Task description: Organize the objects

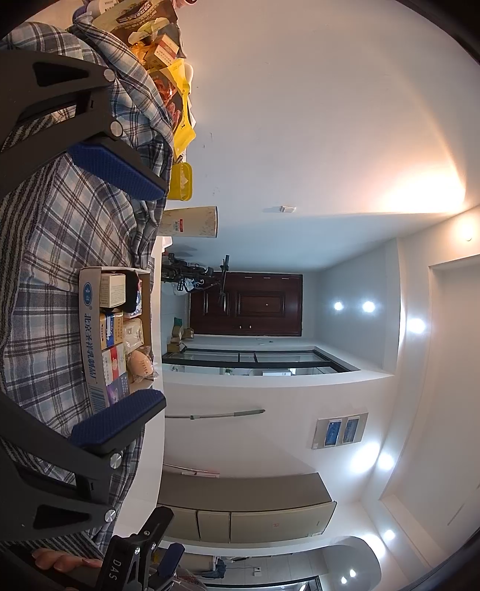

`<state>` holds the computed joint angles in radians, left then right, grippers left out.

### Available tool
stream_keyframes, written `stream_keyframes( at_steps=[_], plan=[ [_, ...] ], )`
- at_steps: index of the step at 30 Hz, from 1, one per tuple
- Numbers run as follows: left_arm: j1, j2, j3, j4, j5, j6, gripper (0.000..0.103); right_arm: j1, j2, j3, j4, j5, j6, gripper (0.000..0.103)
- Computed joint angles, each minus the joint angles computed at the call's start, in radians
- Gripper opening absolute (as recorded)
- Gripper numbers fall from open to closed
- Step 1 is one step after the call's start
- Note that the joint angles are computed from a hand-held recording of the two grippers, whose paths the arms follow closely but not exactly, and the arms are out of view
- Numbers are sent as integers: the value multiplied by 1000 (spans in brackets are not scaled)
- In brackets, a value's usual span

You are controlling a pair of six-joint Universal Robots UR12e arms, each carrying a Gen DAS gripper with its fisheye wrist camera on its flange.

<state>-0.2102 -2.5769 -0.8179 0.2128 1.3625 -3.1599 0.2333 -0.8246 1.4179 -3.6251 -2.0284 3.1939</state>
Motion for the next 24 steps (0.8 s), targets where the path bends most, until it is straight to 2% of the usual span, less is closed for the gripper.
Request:
stream_keyframes(
  at_steps=[9, 15, 24],
  plan=[
    [0, 1, -1, 3, 6, -4, 103, -2, 0, 3, -3, 1, 1, 103],
    [0, -1, 9, -38, 4, -14, 103, -2, -1, 6, -1, 0, 2, 103],
    [2, 0, 6, -38, 4, -16, 103, -2, -1, 9, -1, -2, 4, 103]
  ],
)
